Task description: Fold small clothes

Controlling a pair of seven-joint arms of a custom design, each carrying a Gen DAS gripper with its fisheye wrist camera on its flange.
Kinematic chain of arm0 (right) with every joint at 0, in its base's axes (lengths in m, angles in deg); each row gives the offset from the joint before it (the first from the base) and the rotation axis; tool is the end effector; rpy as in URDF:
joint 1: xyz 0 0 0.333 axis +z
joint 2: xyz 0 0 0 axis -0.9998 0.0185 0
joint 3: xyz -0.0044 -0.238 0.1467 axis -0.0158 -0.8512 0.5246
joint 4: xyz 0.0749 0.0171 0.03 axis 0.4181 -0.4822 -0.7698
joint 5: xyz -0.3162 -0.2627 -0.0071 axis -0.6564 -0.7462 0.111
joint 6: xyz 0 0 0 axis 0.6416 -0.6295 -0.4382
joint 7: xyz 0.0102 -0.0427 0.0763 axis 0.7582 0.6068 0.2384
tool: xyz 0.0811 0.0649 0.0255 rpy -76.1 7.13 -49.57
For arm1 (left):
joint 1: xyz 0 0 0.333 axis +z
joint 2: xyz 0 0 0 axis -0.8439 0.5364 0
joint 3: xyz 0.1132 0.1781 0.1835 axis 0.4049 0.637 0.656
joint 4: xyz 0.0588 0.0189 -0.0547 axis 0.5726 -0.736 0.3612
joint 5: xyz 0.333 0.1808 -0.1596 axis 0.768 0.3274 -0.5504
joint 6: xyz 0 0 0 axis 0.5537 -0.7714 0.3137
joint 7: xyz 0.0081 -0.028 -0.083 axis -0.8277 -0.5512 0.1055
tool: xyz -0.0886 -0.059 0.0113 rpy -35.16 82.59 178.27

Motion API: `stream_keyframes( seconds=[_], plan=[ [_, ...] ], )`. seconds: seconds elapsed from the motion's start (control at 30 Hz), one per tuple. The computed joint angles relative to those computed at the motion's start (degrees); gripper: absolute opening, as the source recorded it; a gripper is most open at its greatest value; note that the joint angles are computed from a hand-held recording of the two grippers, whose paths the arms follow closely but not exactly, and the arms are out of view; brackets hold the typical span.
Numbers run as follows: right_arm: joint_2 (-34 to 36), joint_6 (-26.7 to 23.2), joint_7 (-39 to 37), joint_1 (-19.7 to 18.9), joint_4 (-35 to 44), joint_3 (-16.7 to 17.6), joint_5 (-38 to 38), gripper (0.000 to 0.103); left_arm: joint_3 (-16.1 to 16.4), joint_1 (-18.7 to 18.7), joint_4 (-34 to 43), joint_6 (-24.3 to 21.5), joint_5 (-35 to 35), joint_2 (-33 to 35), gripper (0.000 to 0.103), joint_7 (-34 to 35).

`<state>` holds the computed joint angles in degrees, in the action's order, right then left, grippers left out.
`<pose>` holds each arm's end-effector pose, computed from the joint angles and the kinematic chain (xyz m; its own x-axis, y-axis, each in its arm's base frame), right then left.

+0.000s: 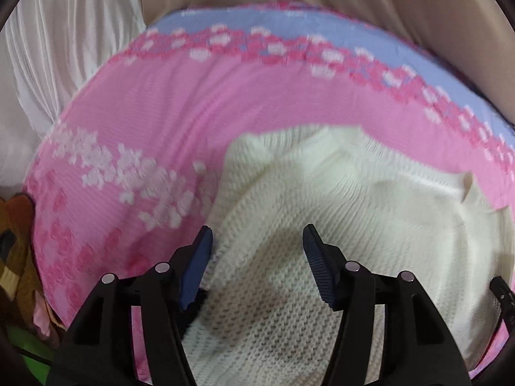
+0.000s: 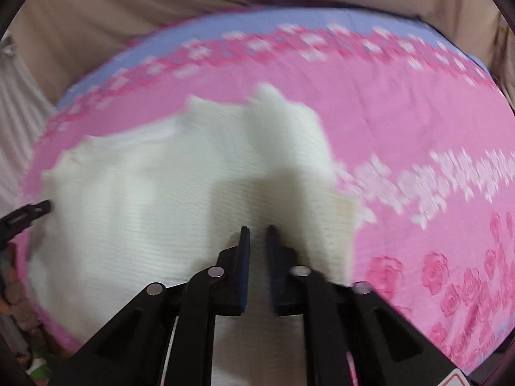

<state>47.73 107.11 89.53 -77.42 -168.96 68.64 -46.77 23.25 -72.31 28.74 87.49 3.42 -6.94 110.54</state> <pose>0.5306 0.1373 0.4653 -0.6597 -0.7447 -0.1010 -0.6511 0.6334 -0.4182 0.7419 -0.2349 0.4739 -0.2962 -0.9541 -0.0449 -0.8768 0.2903 -0.3833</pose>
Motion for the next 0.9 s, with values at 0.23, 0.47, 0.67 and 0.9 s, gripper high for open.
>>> stream_keyframes(
  seconds=[0.23, 0.47, 0.67, 0.9],
  plan=[
    [-4.8, 0.35, 3.58, -0.71, -2.86, 1.45, -4.11, 0.008, 0.07, -0.97, -6.5, 2.41, 1.65, -5.11, 0.056, -1.18],
    [-7.45, 3.04, 3.98, -1.25, -5.13, 1.05, -4.03, 0.009, -0.3, -0.77, -13.59, 4.94, 2.55, -10.08, 0.057, -1.49],
    [-0.8, 8.89, -4.88, 1.44, -1.4, 0.15, 3.05, 0.01, -0.57, -0.39, -17.57, 5.78, 3.05, -12.78, 0.057, -2.17],
    [3.12, 8.39, -7.17, 3.07, 3.81, 0.98, 4.44, 0.009, -0.89, 0.29, -20.08, 6.7, 3.18, -14.78, 0.057, -1.49]
  ],
)
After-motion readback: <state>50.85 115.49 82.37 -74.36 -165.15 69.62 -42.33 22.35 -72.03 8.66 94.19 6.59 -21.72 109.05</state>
